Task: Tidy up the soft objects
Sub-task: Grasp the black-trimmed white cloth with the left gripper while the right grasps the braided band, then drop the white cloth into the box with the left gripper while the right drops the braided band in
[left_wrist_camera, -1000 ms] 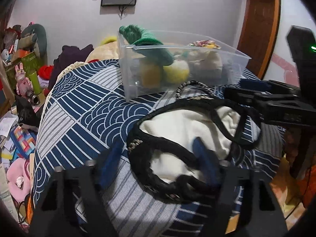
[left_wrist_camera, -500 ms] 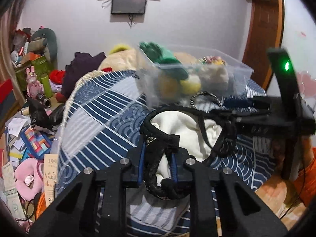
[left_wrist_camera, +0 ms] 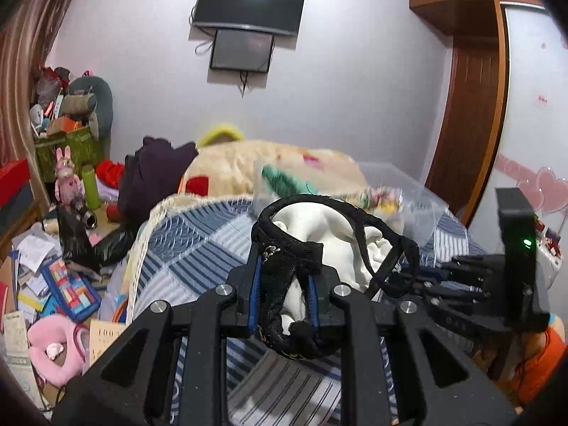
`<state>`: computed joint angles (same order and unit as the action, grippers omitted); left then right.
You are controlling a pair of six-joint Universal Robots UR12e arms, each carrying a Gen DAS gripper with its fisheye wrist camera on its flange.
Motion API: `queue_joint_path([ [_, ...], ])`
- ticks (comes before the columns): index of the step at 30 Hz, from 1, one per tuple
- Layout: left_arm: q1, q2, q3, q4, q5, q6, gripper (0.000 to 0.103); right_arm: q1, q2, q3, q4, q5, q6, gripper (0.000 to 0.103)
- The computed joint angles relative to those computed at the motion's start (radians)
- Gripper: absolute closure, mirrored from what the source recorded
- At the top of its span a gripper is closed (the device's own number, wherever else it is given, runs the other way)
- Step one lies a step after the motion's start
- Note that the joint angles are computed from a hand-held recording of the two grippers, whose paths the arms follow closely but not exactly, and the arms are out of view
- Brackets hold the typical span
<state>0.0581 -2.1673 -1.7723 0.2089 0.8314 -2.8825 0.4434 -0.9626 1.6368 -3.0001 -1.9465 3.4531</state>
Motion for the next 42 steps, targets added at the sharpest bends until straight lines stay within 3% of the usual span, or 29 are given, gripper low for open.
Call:
queue_joint_path([
  [7, -0.025, -0.024, 0.051, 0.106, 0.032, -0.112, 0.082, 0.003, -0.041, 0.040, -0.147, -0.065, -0.015, 0.090],
  [12, -0.047, -0.043, 0.102, 0.086, 0.051, -0.140, 0.082, -0.004, -0.044, 0.033, -0.195, -0.111, -0.001, 0.090],
  [18, -0.078, -0.062, 0.143, 0.030, 0.086, -0.104, 0.082, -0.016, -0.025, -0.009, -0.173, -0.146, 0.035, 0.090],
  [24, -0.118, -0.081, 0.186, -0.087, 0.129, -0.026, 0.082, -0.037, -0.003, -0.043, -0.104, -0.147, 0.120, 0.090],
  [27, -0.136, -0.084, 0.189, -0.115, 0.166, 0.035, 0.082, -0.046, 0.001, -0.049, -0.067, -0.125, 0.150, 0.089],
  [30, -0.142, -0.085, 0.179, -0.087, 0.198, 0.051, 0.079, -0.047, 0.000, -0.050, -0.031, -0.108, 0.155, 0.084],
  [35, -0.134, -0.078, 0.171, -0.095, 0.178, 0.051, 0.060, -0.032, -0.006, -0.044, -0.016, -0.151, 0.150, 0.071],
  [42, -0.113, -0.047, 0.133, -0.091, 0.121, 0.069, 0.051, -0.020, -0.031, -0.008, -0.065, -0.155, 0.125, 0.062],
])
